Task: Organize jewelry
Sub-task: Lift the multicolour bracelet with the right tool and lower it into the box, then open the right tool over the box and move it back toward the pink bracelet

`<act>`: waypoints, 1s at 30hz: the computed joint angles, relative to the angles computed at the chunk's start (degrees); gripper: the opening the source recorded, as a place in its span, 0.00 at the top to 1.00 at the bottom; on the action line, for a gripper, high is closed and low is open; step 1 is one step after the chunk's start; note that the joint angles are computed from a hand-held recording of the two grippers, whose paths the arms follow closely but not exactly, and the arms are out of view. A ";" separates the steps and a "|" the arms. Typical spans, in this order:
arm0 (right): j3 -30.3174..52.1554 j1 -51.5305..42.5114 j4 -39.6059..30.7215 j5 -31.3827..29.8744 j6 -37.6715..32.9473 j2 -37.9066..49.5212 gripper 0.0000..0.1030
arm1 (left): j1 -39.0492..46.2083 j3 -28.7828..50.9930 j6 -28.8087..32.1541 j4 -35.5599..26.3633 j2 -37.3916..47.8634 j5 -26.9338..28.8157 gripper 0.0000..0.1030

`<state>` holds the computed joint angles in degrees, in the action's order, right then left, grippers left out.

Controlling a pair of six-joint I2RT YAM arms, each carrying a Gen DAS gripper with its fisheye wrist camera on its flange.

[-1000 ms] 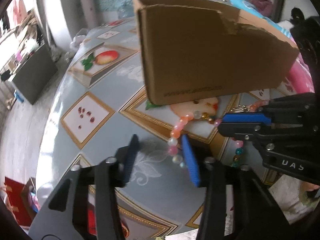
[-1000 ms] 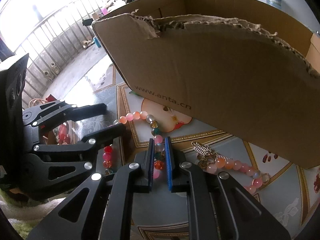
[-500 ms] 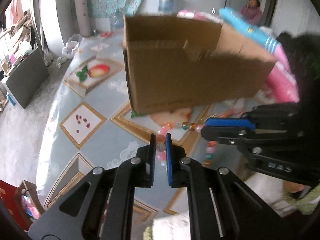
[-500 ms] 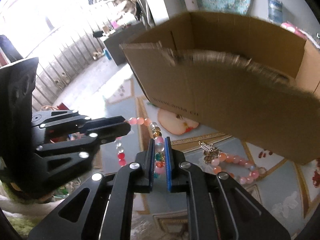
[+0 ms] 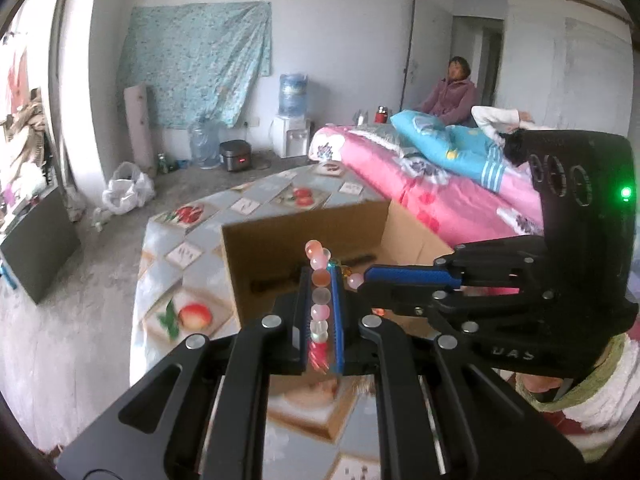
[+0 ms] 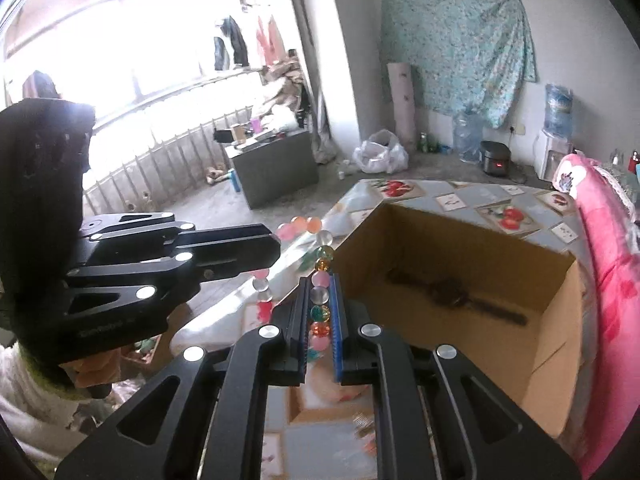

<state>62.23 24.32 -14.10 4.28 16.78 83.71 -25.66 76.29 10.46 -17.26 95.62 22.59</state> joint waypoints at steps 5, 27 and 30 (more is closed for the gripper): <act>10.41 -8.91 -6.17 -9.68 -0.25 10.11 0.91 | -2.02 14.99 0.77 -6.34 12.99 -3.62 0.92; 27.77 -16.44 -17.94 -20.32 1.01 31.75 0.90 | -0.18 32.12 -0.80 -15.60 31.24 -7.92 0.83; 17.64 -16.95 -12.40 -20.53 1.84 21.90 0.90 | 0.66 21.38 -0.54 -8.46 23.66 -5.17 0.80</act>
